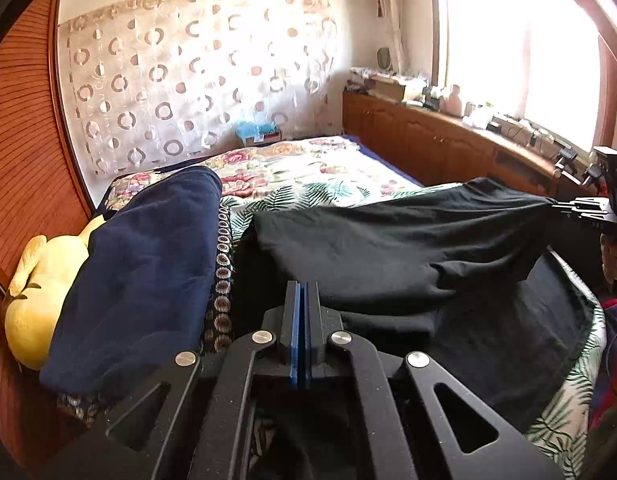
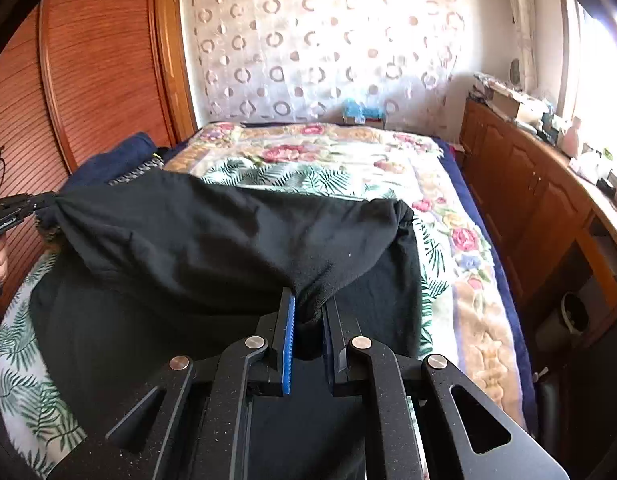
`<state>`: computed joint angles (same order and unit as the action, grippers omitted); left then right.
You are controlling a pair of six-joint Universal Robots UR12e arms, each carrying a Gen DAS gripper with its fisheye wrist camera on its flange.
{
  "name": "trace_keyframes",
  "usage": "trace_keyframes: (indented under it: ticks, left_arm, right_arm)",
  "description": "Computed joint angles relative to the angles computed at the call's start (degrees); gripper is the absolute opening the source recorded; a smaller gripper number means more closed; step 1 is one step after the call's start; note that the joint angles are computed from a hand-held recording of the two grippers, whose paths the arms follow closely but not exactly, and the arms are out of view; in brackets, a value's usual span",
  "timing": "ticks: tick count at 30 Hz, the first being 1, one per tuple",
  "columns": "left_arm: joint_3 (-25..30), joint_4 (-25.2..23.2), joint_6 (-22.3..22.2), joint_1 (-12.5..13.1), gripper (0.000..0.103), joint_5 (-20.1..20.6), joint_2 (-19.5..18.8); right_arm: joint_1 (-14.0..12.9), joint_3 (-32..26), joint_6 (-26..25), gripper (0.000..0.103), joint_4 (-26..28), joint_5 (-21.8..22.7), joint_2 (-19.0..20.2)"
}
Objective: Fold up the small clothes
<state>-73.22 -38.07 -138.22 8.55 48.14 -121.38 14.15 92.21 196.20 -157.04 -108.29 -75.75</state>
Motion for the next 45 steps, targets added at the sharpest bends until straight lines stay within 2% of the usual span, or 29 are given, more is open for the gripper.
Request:
trace_keyframes:
  ticks: [11,16,17,19,27,30,31,33,34,35,36,37,40,42,45]
  left_arm:
    - [-5.18,-0.17,2.94,2.72,0.002,-3.49,3.42]
    - [-6.71,-1.22,2.92,4.02,0.002,-5.21,4.46]
    - [-7.01,-1.61,3.02,4.24,0.002,-5.26,4.63]
    - [-7.89,-1.89,3.54,4.46,0.002,-4.41,5.03]
    - [-9.48,-4.19,4.82,3.61,0.002,2.43,4.67]
    - [-10.48,-1.49,2.98,3.42,0.002,3.66,4.80]
    - [-10.42,-1.60,2.63,3.45,0.002,3.57,4.81]
    - [-10.33,-1.75,2.05,3.53,0.004,2.99,4.90]
    - [-10.36,-1.44,1.85,3.59,0.007,2.62,4.95]
    - [-10.57,-1.10,1.71,3.61,0.017,2.43,5.11]
    - [-10.47,-0.86,1.45,3.60,0.028,2.26,5.07]
    - [-10.26,-1.09,1.44,3.66,0.033,1.87,4.94]
    - [-9.32,-2.69,1.54,3.49,0.052,1.61,4.44]
    - [-9.04,-2.37,0.75,3.22,0.083,2.31,4.13]
    - [-8.75,-3.01,-0.10,3.24,0.083,1.09,3.86]
  right_arm:
    - [2.10,4.75,0.50,0.011,-1.92,-1.60,-3.98]
    - [2.16,4.95,0.22,0.011,-1.09,-1.03,-4.72]
    - [2.44,4.95,1.00,0.011,0.04,-2.06,-4.80]
    - [3.20,4.53,2.00,0.011,3.06,-4.07,-4.86]
    - [2.54,4.61,4.21,0.012,8.29,-0.21,-2.77]
    - [2.29,3.60,3.88,0.017,9.56,-1.39,-1.83]
    - [2.21,3.27,3.98,0.022,9.79,-2.18,-1.67]
    - [2.27,2.47,3.71,0.023,9.89,-3.52,-1.32]
    - [2.52,2.13,3.34,0.025,9.61,-4.31,-1.11]
    - [2.78,1.77,3.01,0.028,9.53,-5.27,-0.96]
    - [3.16,1.39,2.94,0.037,9.69,-6.85,-0.75]
    - [3.79,1.13,2.98,0.043,9.58,-8.64,-0.48]
    - [4.64,0.24,0.85,0.047,6.91,-9.91,0.44]
    - [4.64,-0.56,-0.04,0.056,5.74,-9.44,1.42]
    - [4.34,-1.45,-0.89,0.058,3.57,-8.23,3.32]
